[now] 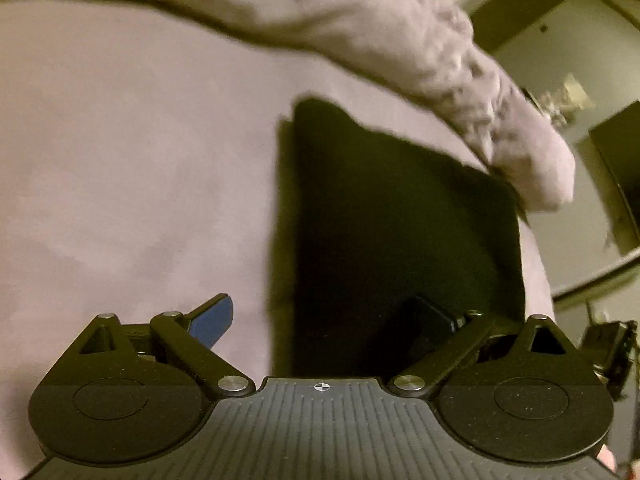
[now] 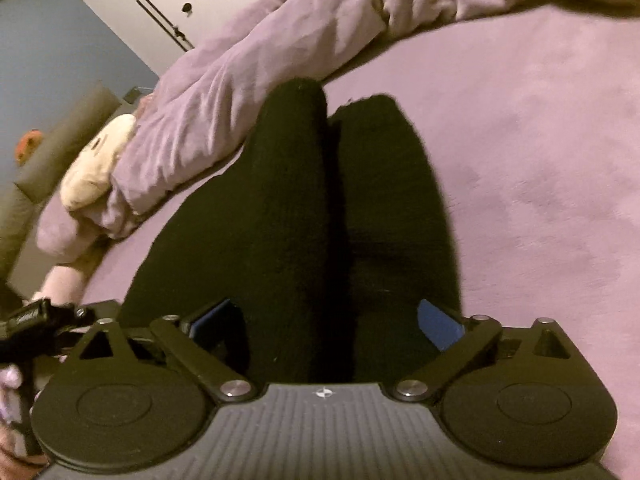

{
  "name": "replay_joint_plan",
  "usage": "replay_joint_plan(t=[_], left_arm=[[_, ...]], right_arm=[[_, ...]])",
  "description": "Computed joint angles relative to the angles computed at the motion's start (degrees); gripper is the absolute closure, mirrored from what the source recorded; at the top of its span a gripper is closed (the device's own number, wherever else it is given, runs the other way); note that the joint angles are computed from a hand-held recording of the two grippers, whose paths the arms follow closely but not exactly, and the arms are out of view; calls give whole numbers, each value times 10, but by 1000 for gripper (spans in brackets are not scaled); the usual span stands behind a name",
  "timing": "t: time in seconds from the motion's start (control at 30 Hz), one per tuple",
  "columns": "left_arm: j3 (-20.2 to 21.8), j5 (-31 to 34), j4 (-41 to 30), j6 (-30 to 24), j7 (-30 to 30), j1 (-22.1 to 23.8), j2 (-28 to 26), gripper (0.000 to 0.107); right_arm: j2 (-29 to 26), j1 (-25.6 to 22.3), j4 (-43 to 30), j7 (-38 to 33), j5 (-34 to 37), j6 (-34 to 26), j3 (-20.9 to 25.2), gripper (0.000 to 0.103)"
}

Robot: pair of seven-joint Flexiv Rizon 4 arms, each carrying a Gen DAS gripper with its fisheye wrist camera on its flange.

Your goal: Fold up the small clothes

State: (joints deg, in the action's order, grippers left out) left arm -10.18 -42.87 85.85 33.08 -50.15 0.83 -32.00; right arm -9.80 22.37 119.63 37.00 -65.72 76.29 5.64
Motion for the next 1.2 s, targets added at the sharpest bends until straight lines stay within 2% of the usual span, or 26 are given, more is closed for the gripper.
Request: replay_joint_plan(t=[0.13, 0.17, 0.2, 0.23, 0.27, 0.3, 0.37, 0.4, 0.43, 0.5, 0.6, 0.73, 0.87, 0.97, 1.0, 1.03, 1.1, 1.13, 1.17, 1.2], left_arm=[[-16, -25, -29, -70, -53, 8, -37, 10], [-21, -35, -26, -77, -57, 9, -41, 16], [-21, -40, -17, -67, -52, 5, -39, 17], [-21, -44, -7, -50, -41, 1, -33, 19], [-22, -52, 5, -33, -24, -2, -24, 25], [-26, -61, 13, -26, -8, 0, -17, 31], [-25, -66, 16, -23, 6, -1, -8, 36], [-23, -66, 15, -22, 6, -3, -5, 38], [-20, -63, 15, -20, 8, -6, -2, 39], [-17, -61, 21, -12, 15, -9, 8, 43], [-16, -68, 26, -13, 30, -7, 22, 46], [-12, -81, 22, -24, 36, -2, 34, 48], [-1, -86, 19, -10, 40, 4, 44, 48], [10, -75, 14, -3, 36, 11, 45, 49], [15, -62, 14, 10, 34, 8, 44, 48], [26, -36, 17, 25, 26, 2, 47, 48], [35, -3, 39, 61, 41, -1, 63, 48], [28, -20, 70, 89, 82, 4, 82, 46], [24, -37, 97, 112, 108, 6, 100, 41], [21, -59, 121, 131, 131, 7, 115, 33]], right_arm=[[-11, -6, -3, 41, -58, 34, -18, 4], [-10, -10, -2, 55, -76, 42, -21, 7], [-11, -13, -2, 66, -93, 47, -23, 9], [-11, -15, -1, 53, -87, 42, -18, 18], [-10, -15, -1, 38, -71, 30, -11, 29], [-8, -12, -1, 44, -72, 22, -9, 34], [1, -15, -1, 56, -83, 18, -8, 65], [4, -15, -4, 100, -123, 38, -19, 68], [5, -18, -10, 106, -126, 32, -12, 69], [0, -10, -24, 50, -76, -8, 8, 71], [-5, -2, -44, 83, -100, -10, 1, 73], [-20, 10, -84, 71, -106, -14, 1, 75], [-46, 18, -135, 120, -167, 13, -17, 77], [-64, 9, -173, 214, -258, 33, -25, 80], [-63, 17, -173, 204, -243, 17, -27, 80], [-62, 22, -167, 157, -191, -27, -10, 77], [-53, 49, -170, -9, -20, -194, 39, 69], [-51, 85, -187, -89, 49, -287, 39, 61], [-53, 114, -206, -139, 84, -360, 35, 60], [-52, 128, -214, -160, 85, -395, 37, 60]])
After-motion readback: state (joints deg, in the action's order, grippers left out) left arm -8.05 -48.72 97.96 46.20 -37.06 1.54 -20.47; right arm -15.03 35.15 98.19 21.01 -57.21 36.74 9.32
